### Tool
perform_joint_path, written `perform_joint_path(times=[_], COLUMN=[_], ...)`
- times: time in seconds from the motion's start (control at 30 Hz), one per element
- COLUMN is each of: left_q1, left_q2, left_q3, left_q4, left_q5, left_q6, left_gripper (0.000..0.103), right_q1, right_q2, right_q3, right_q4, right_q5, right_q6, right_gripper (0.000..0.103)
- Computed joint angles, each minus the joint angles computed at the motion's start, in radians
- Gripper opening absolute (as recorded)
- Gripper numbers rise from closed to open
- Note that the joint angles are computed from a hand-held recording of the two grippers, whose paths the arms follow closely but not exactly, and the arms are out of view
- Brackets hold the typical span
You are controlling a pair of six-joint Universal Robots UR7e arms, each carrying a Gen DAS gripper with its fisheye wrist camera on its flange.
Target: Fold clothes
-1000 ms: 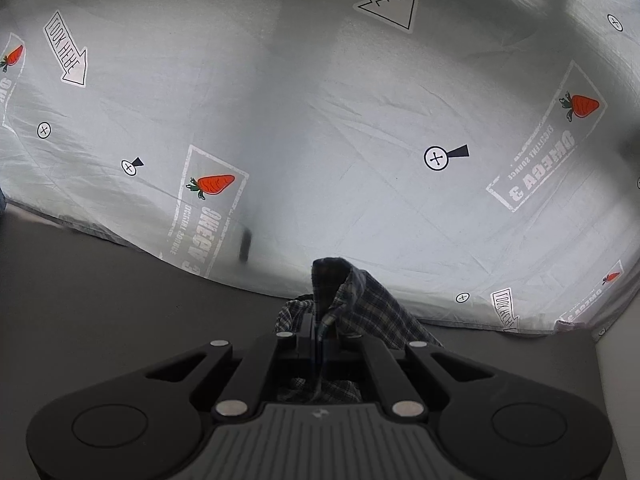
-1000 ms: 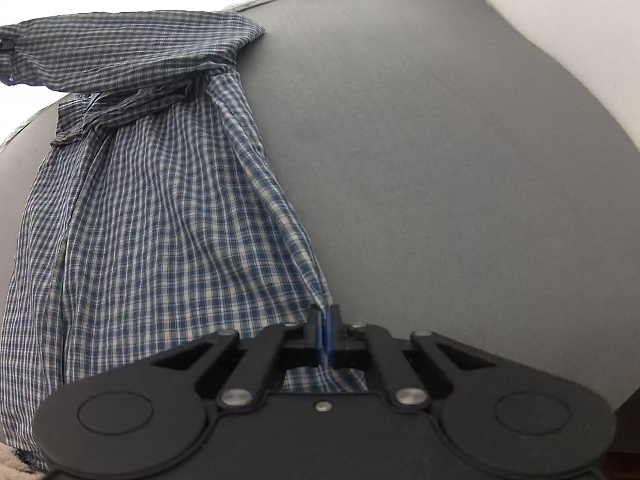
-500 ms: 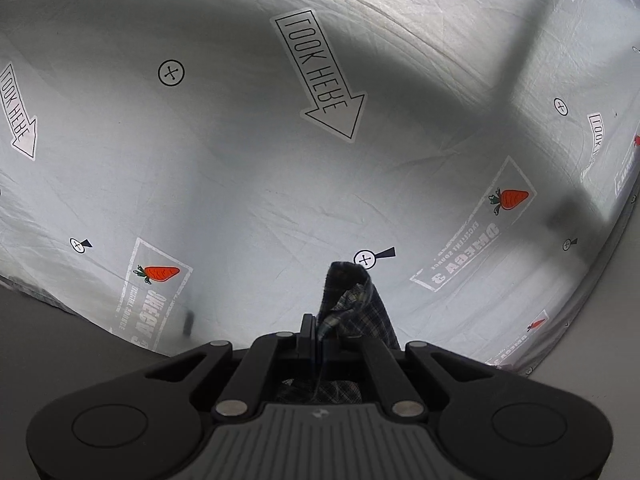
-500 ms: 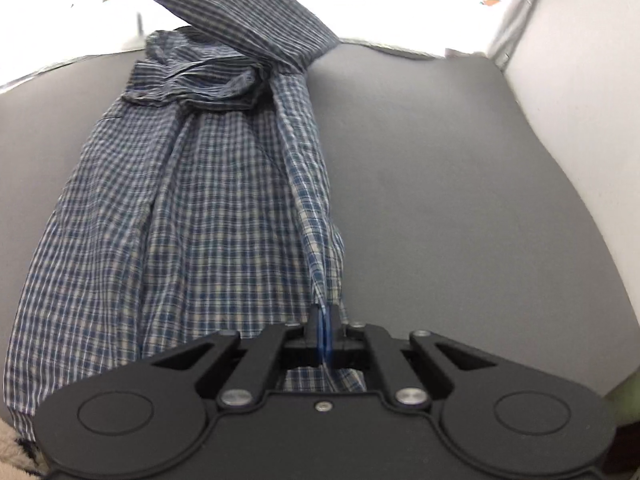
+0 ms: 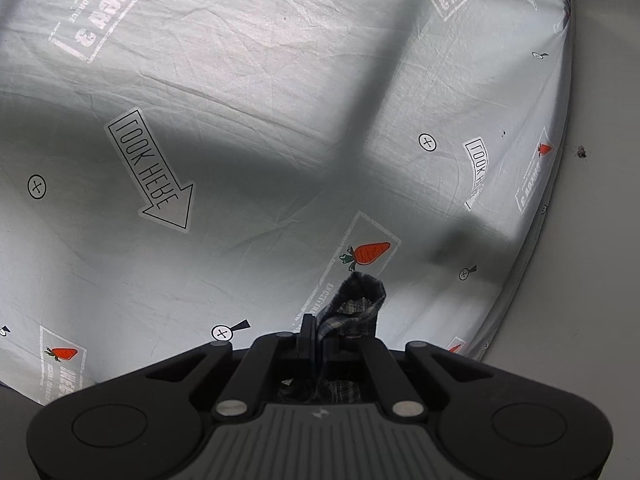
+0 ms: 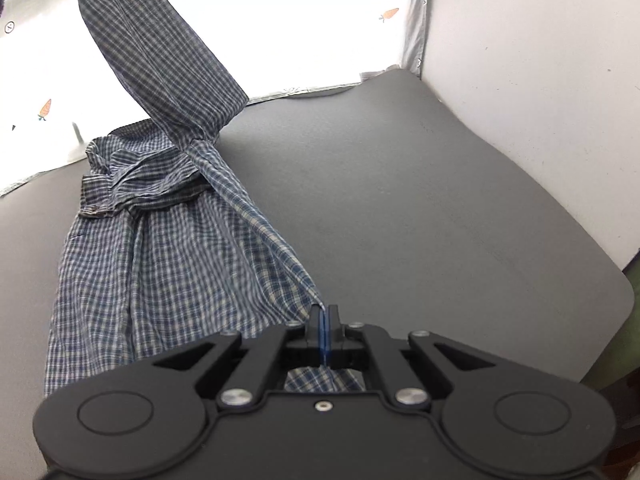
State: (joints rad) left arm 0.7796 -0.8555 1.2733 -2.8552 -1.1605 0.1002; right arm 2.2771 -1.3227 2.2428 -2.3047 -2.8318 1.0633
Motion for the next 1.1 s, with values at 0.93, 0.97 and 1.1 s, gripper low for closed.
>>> perform_joint_path(times=[0.93,0.97,1.1], left_q1=[0.230,0.233,0.247], left_q2=[-0.184,-0.181,-0.174], left_q3=[0.244,0.242,0.236], left_q4=[0.077,0.079,0.094], left_q5=[0.360,0.362,0.364], left_q6=[-0.196,-0.191,-0.208], left_gripper=[0.003,0.003,0.003], right_q1=[-0.038,-0.036,-0.080], right_q2=[0.169,0.158,0.136], right_q3=[0.062,0.070,0.059], right_q4=[-0.590,-0.573,-0.374], right_q5=[0.461,0.450,0.497], right_q6=[-0.309,-0.281,-0.187], right_gripper=[0.033,0.033,0.024])
